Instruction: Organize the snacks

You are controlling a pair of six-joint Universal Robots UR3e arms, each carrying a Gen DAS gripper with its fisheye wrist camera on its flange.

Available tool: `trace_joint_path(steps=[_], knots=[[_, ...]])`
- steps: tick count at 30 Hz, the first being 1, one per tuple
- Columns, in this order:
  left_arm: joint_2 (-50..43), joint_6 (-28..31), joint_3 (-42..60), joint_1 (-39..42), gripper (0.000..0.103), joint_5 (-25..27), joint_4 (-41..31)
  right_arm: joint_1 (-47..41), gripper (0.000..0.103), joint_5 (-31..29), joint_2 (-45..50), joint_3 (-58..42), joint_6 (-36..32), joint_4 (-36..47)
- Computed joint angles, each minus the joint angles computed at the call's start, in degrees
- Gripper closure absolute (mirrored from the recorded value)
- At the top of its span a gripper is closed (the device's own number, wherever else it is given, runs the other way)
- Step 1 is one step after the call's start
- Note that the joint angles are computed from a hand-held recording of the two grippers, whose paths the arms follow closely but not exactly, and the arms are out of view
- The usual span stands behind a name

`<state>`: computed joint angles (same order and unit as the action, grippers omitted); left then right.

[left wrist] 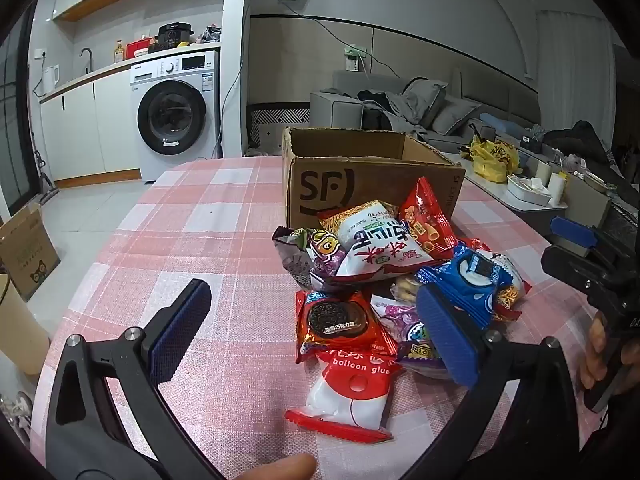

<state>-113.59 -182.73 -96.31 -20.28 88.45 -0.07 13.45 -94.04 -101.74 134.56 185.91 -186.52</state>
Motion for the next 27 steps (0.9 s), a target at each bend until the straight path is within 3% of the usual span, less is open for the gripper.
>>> trace_joint_path(steps=[27], knots=[[-0.2, 0.0, -0.3, -0.6, 0.001, 0.6, 1.5, 0.1, 0.000, -0.1, 0.1, -0.2, -0.1, 0.2]])
